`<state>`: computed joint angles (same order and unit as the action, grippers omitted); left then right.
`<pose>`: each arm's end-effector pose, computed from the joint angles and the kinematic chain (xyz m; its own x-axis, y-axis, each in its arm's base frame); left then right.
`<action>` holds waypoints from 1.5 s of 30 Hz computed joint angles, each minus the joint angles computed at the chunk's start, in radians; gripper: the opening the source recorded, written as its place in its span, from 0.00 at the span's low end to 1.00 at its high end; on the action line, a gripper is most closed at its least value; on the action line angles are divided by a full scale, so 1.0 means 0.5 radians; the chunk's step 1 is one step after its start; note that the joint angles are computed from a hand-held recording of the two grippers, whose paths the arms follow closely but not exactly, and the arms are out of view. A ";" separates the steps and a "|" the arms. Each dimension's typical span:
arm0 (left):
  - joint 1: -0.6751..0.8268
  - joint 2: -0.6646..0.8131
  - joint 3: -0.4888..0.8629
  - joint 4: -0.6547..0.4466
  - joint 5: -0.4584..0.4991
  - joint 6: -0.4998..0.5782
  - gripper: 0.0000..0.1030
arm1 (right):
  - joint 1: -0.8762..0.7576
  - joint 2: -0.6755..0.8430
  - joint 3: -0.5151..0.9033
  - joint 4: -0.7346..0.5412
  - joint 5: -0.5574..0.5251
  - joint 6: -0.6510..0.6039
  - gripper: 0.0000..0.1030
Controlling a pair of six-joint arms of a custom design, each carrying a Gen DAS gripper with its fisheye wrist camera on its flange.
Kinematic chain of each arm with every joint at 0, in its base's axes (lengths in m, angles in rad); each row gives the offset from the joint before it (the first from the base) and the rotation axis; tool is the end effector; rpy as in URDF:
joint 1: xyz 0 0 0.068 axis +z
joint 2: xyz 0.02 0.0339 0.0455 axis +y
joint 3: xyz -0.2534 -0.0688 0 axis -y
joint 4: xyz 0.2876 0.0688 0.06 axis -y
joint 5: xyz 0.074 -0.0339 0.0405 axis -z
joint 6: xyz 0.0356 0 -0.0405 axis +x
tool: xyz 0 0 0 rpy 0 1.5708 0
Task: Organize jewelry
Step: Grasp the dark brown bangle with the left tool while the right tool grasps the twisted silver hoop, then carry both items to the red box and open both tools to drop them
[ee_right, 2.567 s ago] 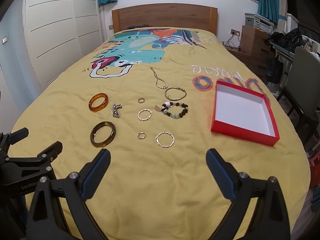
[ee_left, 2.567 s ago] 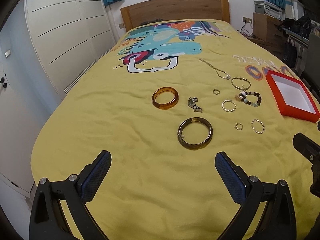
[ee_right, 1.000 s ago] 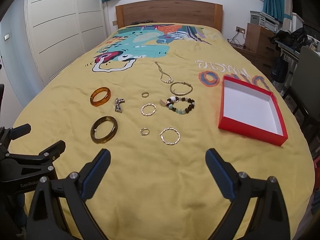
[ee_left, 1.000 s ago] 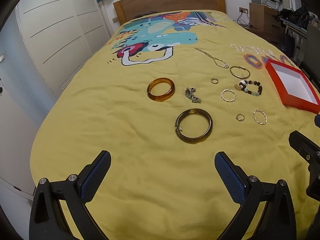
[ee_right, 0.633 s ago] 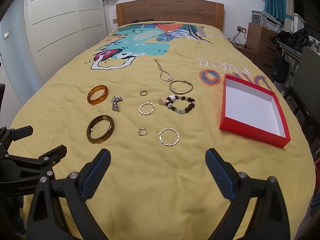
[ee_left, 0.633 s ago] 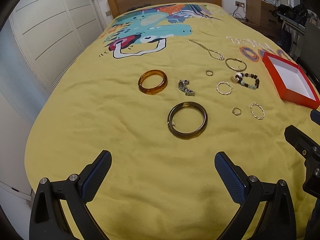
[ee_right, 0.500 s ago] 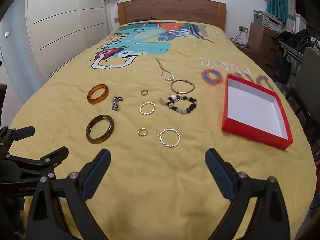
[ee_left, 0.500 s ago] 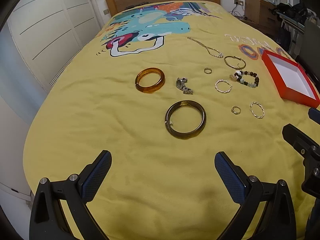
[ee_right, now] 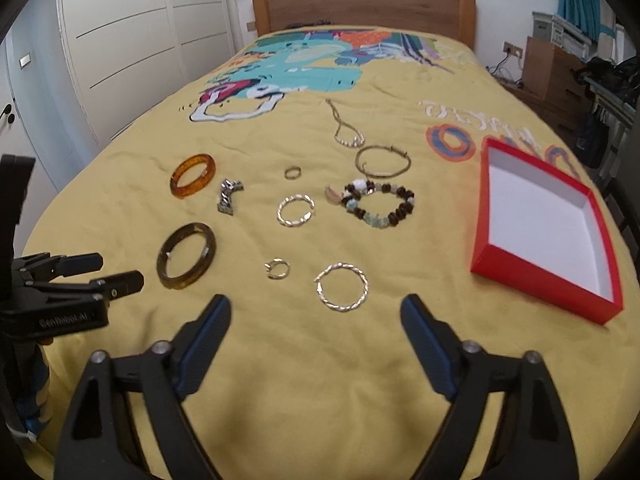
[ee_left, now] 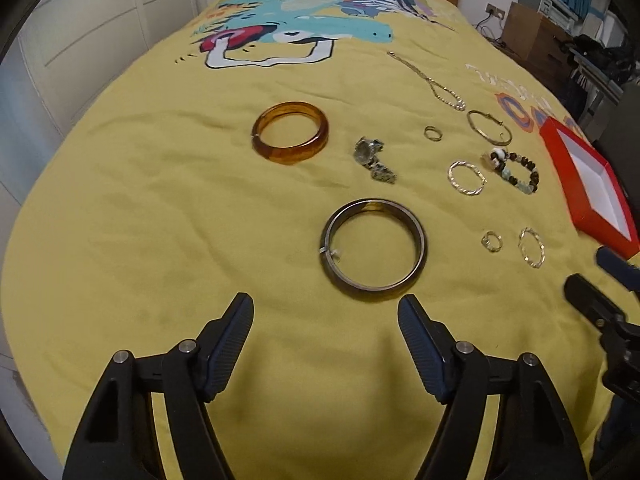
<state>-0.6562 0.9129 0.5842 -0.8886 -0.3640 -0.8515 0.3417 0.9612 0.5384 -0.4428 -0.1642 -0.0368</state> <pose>0.1613 -0.1082 0.1773 -0.8452 -0.2364 -0.4793 -0.2479 0.9679 -0.0404 0.2171 0.0834 0.1749 -0.7011 -0.2879 -0.6523 -0.4565 0.8840 0.1005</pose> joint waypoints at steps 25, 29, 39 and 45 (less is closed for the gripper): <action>0.072 0.834 0.267 0.568 0.096 0.398 0.09 | -0.138 0.899 0.289 0.295 -0.203 -0.290 0.36; 0.009 0.719 0.279 0.425 -0.037 0.304 0.08 | -0.174 0.784 0.252 0.252 -0.255 -0.298 0.36; -0.173 0.834 0.829 0.376 0.056 0.385 0.08 | -0.791 0.372 0.361 -0.130 -0.546 -0.595 0.36; -0.282 1.459 1.502 0.564 0.335 0.538 0.08 | -1.341 0.726 0.756 -0.219 -0.682 -0.863 0.36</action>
